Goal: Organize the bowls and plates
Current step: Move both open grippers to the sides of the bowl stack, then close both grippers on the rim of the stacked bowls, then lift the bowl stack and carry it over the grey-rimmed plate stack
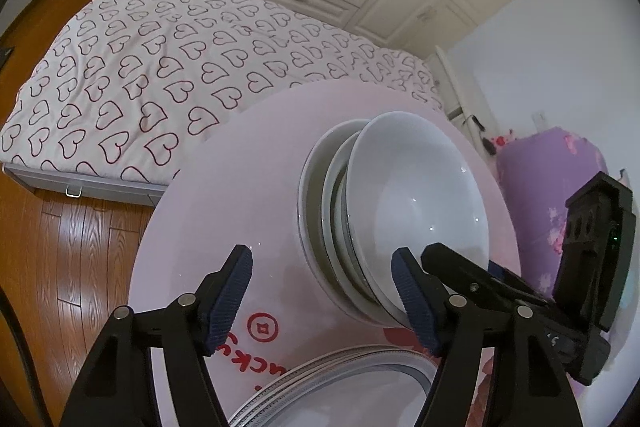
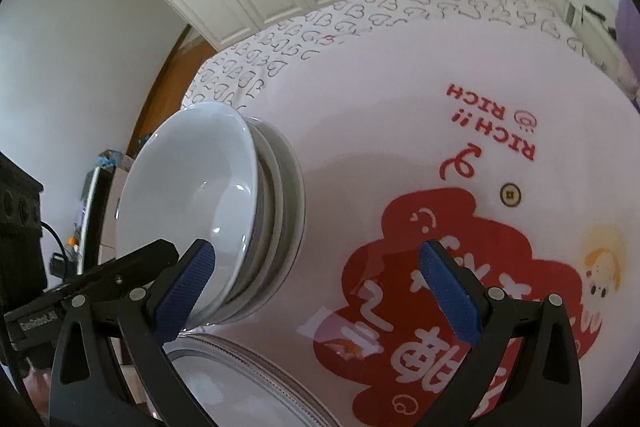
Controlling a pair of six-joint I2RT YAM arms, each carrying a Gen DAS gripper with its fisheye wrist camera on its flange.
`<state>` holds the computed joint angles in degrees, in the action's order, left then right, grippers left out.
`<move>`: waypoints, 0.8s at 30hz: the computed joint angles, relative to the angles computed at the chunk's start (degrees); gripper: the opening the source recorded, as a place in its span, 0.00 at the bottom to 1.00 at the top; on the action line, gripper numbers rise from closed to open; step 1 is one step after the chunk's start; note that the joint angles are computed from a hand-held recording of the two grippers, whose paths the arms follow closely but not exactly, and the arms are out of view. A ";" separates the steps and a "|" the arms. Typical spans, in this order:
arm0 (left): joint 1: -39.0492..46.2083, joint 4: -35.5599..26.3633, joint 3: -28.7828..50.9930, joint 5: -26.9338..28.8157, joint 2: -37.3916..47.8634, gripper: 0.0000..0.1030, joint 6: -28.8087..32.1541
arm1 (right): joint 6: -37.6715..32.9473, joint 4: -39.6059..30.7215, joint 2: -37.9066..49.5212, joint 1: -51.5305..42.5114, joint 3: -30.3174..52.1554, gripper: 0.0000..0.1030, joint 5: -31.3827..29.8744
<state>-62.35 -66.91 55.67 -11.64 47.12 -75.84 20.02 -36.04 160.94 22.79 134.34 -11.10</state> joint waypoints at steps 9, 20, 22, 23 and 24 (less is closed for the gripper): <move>-4.64 2.41 -2.74 -0.63 -2.40 0.46 -2.82 | -0.63 2.14 -0.64 1.87 -0.99 0.36 -0.85; -7.24 0.97 -0.05 -2.40 0.66 0.37 -6.90 | 2.70 -0.80 0.06 2.73 1.79 0.34 1.31; -7.23 0.98 0.48 -2.22 1.18 0.37 -6.87 | 3.17 -0.68 -0.42 2.68 1.24 0.34 1.32; -7.60 0.45 1.20 -2.45 1.47 0.37 -7.20 | 3.17 -0.72 -0.55 2.69 1.17 0.34 1.50; -7.81 0.15 1.65 -2.69 1.56 0.37 -7.43 | 3.19 -0.65 -0.85 2.74 0.87 0.34 1.69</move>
<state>-70.16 -66.76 57.32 -14.33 48.68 -83.27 23.21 -36.69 160.09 25.52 135.21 -9.41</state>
